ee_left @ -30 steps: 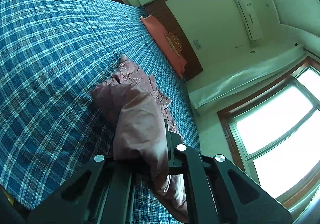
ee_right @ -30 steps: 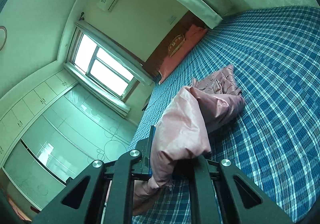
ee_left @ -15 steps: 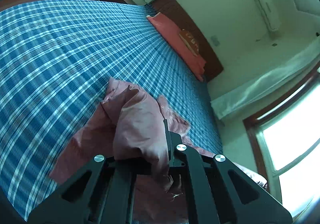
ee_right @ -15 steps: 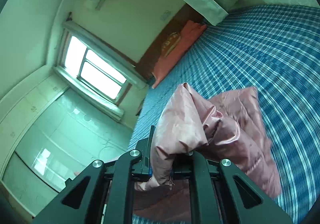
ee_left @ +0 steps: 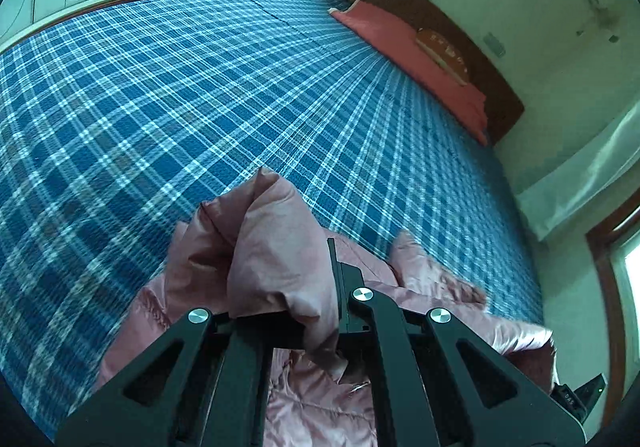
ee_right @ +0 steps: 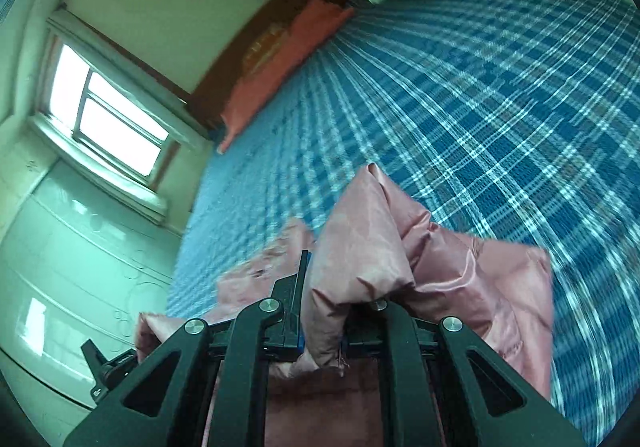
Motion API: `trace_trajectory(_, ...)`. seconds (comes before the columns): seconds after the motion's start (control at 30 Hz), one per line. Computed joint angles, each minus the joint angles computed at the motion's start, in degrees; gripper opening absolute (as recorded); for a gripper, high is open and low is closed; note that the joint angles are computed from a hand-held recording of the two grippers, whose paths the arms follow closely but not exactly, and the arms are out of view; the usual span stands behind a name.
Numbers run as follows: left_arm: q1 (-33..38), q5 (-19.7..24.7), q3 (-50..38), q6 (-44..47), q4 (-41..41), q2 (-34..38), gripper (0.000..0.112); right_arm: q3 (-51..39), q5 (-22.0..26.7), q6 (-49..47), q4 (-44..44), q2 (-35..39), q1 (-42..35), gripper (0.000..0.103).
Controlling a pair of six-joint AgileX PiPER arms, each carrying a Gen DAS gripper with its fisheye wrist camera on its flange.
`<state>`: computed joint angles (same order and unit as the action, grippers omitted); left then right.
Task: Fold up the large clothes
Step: 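Open both grippers and smooth the folded jacket flat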
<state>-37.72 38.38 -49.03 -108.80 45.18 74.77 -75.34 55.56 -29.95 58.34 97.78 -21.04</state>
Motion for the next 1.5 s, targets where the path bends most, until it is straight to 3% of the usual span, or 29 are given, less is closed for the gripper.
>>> trace_trajectory(0.1,0.91,0.5,-3.02,1.97,1.53,5.73,0.004,-2.35,-2.29,1.36,-1.56,3.47,2.15,0.015)
trace_trajectory(0.17,2.01,-1.68,-3.26,2.51,2.65,7.85,0.007,-3.81,-2.37,2.83,-3.21,5.09,2.85,0.019)
trace_trajectory(0.27,3.74,-4.08,-2.93,3.39,2.18,7.8,0.022,-3.73,-0.33,0.26,0.56,5.42,1.28,0.045)
trace_trajectory(0.3,4.25,-4.9,-2.7,4.27,1.69,7.15,0.033,-3.16,-0.34,-1.05,2.07,4.72,0.76,0.057)
trace_trajectory(0.33,4.64,-5.61,-2.56,4.83,1.5,6.42,0.043,-2.62,-0.54,-2.14,2.98,4.07,0.33,0.061)
trace_trajectory(0.37,4.7,-5.95,-2.56,4.8,1.62,5.83,0.066,-1.89,-0.32,-3.6,4.06,2.97,-0.38,0.065)
trace_trajectory(0.4,4.46,-5.84,-2.34,3.31,2.99,4.91,0.075,-1.65,0.22,-4.43,4.65,2.48,-0.87,0.066)
trace_trajectory(0.47,2.78,-3.24,-2.27,-0.14,5.41,2.71,0.078,-0.61,1.65,-5.64,5.06,0.64,-1.86,0.066)
trace_trajectory(0.57,-1.02,1.63,-3.15,3.57,2.87,0.57,0.078,1.75,-0.3,-5.95,1.21,-2.88,-0.02,0.066)
trace_trajectory(0.67,-7.05,6.32,-3.32,6.83,2.13,0.98,0.078,3.09,-3.78,-4.41,-6.34,-4.61,5.12,0.065)
trace_trajectory(0.8,-12.71,11.11,-6.43,11.64,3.04,7.54,0.078,4.73,-11.72,-1.44,-15.52,-5.66,14.96,0.062)
trace_trajectory(0.87,-12.12,11.29,-7.45,12.28,4.11,9.96,0.078,3.05,-14.9,0.53,-20.3,-4.26,19.51,0.061)
trace_trajectory(1.0,-6.03,6.39,-9.16,13.93,2.77,14.75,0.078,0.11,-21.34,8.5,-34.12,-0.52,27.27,0.061)
trace_trajectory(1.1,-2.53,3.33,-9.24,13.7,1.97,17.72,0.078,-2.34,-21.1,12.85,-39.67,3.76,29.41,0.061)
trace_trajectory(1.17,-1.59,2.24,-9.63,13.95,2.32,19.37,0.078,-3.37,-20.51,12.61,-38.22,6.57,29.05,0.061)
trace_trajectory(1.27,-1.9,5.11,-13.11,17.4,0.93,22.15,0.078,-3.08,-20.84,12.99,-38.18,6.36,28.91,0.062)
trace_trajectory(1.33,-2.1,6.48,-13.61,20.13,-1.11,20.72,0.078,-3.21,-18.71,12.88,-37.28,4.74,27.6,0.061)
trace_trajectory(1.4,-3.54,6.78,-11.36,17.39,2.05,16.89,0.078,-2.98,-17.93,12.56,-34.81,3.11,25.95,0.061)
trace_trajectory(1.5,-3.44,9.1,-10.61,16.36,5.11,15.68,0.078,-3.08,-19.42,18.76,-41.29,2.36,24.3,0.061)
